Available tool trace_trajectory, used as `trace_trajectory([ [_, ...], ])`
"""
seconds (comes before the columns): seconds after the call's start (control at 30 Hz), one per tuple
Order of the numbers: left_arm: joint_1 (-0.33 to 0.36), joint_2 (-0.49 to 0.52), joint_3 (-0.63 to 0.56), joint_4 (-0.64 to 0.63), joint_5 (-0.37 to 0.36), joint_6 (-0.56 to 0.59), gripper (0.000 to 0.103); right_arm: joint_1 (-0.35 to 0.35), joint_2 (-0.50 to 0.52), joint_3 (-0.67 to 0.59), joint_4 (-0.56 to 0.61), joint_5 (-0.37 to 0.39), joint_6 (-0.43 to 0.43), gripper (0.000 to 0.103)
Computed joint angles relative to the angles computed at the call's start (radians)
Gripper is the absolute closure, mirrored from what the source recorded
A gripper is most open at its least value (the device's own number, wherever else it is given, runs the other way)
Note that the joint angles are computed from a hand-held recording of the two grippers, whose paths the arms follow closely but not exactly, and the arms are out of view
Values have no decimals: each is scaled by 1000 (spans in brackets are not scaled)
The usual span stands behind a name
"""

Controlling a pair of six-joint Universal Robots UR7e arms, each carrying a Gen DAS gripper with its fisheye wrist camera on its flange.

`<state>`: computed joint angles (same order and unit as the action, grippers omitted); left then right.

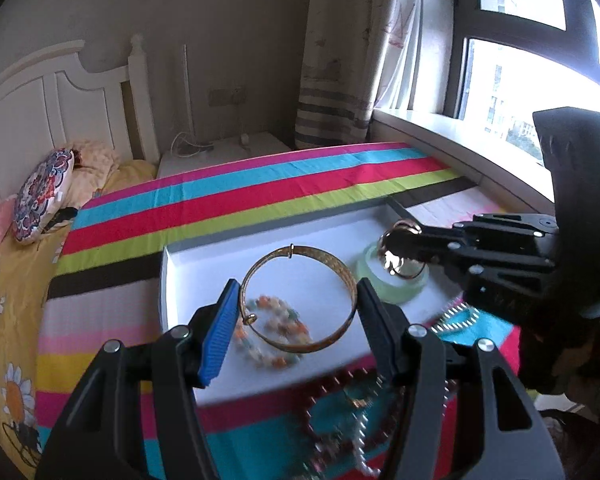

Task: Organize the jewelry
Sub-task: 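Lower the gold bangle with the left tool while the right tool drops the ring into the tray, then withdraw both tools from the tray toward the remaining pile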

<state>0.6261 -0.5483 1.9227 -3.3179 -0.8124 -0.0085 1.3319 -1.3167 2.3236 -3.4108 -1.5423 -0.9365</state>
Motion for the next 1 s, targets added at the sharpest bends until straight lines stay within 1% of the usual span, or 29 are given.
trace_trajectory([
  [0.1,26,11,-58,60,15,2,45,31,51,-60,27,-51,29,90],
  [0.17,47,16,-93,106,24,-7,45,39,74,-89,43,-71,49,90],
  [0.33,109,41,-203,257,44,-59,45,61,141,-185,131,-141,121,90],
  [0.43,138,52,-242,308,31,-85,45,67,176,-230,174,-178,154,90],
  [0.5,150,61,-265,334,31,-99,45,66,191,-248,196,-186,174,90],
  [0.57,160,69,-286,366,29,-124,44,64,201,-271,244,-191,194,90],
  [0.6,162,72,-289,371,32,-130,44,67,208,-282,258,-210,214,90],
  [0.63,162,75,-291,373,36,-134,39,68,208,-289,269,-220,225,89],
  [0.67,162,76,-290,369,40,-133,31,66,203,-291,280,-214,228,89],
  [0.7,160,75,-281,352,48,-127,28,63,193,-288,287,-203,228,89],
  [0.73,157,72,-271,334,52,-121,24,60,182,-281,291,-191,226,75],
  [0.77,157,66,-259,317,48,-117,21,57,173,-277,292,-180,224,57],
  [0.8,156,58,-247,300,40,-119,20,58,168,-267,252,-187,222,41],
  [0.83,154,49,-233,284,38,-124,16,49,154,-256,235,-158,209,36],
  [0.9,143,36,-202,236,58,-116,13,40,124,-244,247,-117,195,36],
  [1.0,119,17,-149,152,81,-86,6,31,72,-209,234,-81,174,36],
])
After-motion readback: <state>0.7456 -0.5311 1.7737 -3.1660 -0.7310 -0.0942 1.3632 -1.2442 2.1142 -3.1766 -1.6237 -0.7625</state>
